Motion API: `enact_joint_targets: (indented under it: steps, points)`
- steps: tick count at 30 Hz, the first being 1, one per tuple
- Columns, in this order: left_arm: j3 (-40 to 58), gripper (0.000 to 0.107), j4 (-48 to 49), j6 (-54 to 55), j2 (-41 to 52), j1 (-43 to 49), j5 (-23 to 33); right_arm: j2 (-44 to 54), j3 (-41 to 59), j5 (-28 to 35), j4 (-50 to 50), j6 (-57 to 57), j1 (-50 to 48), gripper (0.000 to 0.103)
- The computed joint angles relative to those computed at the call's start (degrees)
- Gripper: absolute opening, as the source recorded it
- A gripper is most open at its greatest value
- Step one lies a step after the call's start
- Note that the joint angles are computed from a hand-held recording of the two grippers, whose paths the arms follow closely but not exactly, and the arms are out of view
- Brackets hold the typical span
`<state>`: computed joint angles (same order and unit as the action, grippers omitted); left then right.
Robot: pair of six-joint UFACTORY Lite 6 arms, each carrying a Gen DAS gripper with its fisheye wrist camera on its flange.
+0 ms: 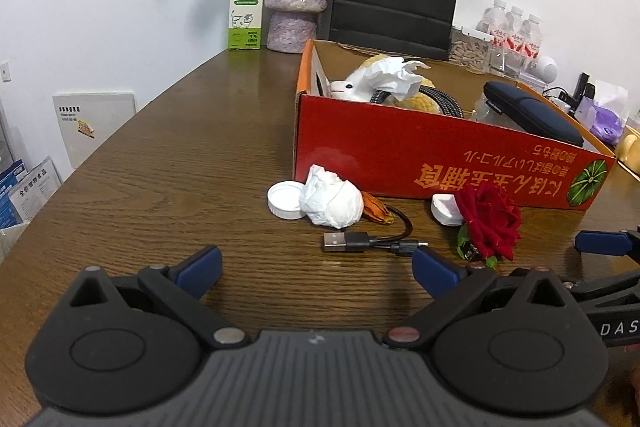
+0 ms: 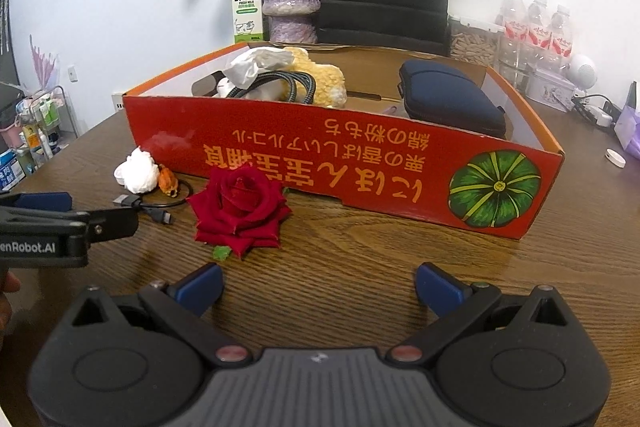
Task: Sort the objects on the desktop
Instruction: 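Grasp the red rose with the right gripper while the left grasps the white tissue ball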
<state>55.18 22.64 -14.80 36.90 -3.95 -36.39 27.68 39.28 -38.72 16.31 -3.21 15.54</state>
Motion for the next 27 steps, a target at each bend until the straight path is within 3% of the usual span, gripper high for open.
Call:
enact_joint_targets:
  steps: [5,14,17,21,27]
  points:
    - [0.4,0.103,-0.2,0.7,-1.0,0.3,0.0,-0.6,0.6,0.4,-0.7,1.3,0.7,0.101]
    - [4.3,0.102,0.7,1.7,-1.0,0.5,0.8,0.6,6.0,1.2,6.0,-6.0,3.6,0.098]
    - [5.8,0.092,2.5,1.2,-0.1,0.3,0.9,2.1,8.6,2.8,6.8,-7.4,3.9,0.095]
    - [8.7,0.065,5.7,-0.9,1.7,0.2,2.2,3.6,10.9,4.1,6.3,-7.2,3.7,0.089]
    - [11.8,0.055,9.7,-4.0,4.1,0.1,3.2,5.3,13.0,5.9,3.4,-5.2,3.0,0.083]
